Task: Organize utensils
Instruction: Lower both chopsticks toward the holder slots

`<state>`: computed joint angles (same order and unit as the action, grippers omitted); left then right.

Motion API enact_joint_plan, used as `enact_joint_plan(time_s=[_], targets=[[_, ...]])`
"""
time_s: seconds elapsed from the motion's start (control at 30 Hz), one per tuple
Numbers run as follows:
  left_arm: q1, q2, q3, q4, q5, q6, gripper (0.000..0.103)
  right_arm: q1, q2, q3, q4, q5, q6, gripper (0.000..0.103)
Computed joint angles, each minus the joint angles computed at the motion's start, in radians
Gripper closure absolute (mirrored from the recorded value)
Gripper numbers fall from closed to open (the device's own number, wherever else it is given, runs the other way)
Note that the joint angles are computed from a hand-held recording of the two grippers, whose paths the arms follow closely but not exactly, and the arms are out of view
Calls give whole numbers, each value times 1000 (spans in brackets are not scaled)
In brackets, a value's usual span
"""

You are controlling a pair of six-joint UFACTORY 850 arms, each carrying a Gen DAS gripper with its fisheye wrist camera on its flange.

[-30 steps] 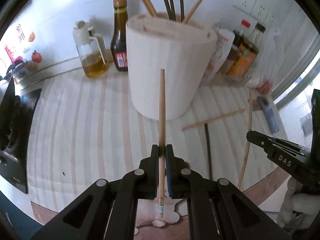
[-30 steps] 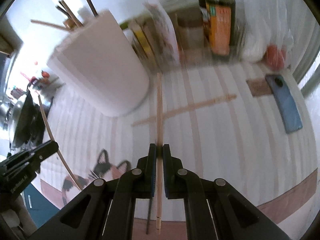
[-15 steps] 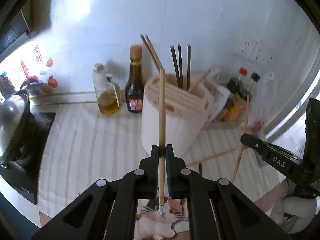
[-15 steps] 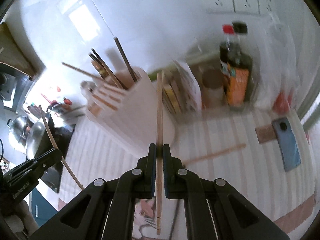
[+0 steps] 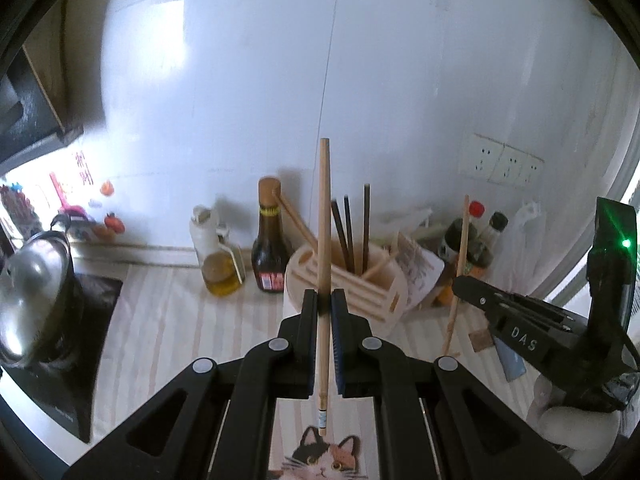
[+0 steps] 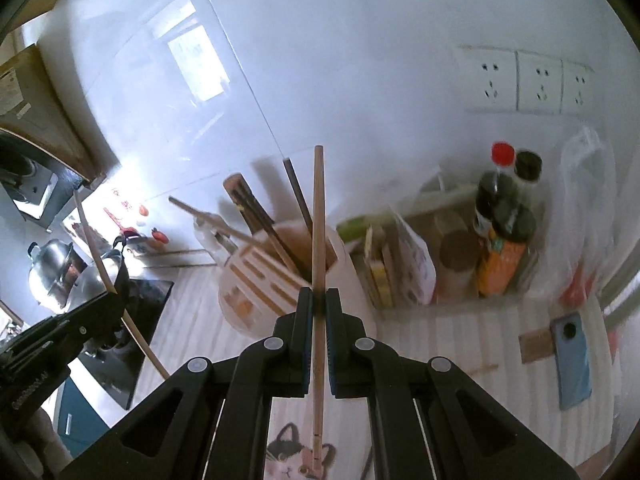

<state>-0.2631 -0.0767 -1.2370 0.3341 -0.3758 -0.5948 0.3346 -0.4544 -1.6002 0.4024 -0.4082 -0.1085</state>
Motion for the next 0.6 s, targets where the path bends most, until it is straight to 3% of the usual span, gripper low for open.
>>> enact_joint_plan(time_s=[0.6], targets=[[17,-96,-176,113,-16,-108,99,-1,-118,-242,-156,-47,142,97]])
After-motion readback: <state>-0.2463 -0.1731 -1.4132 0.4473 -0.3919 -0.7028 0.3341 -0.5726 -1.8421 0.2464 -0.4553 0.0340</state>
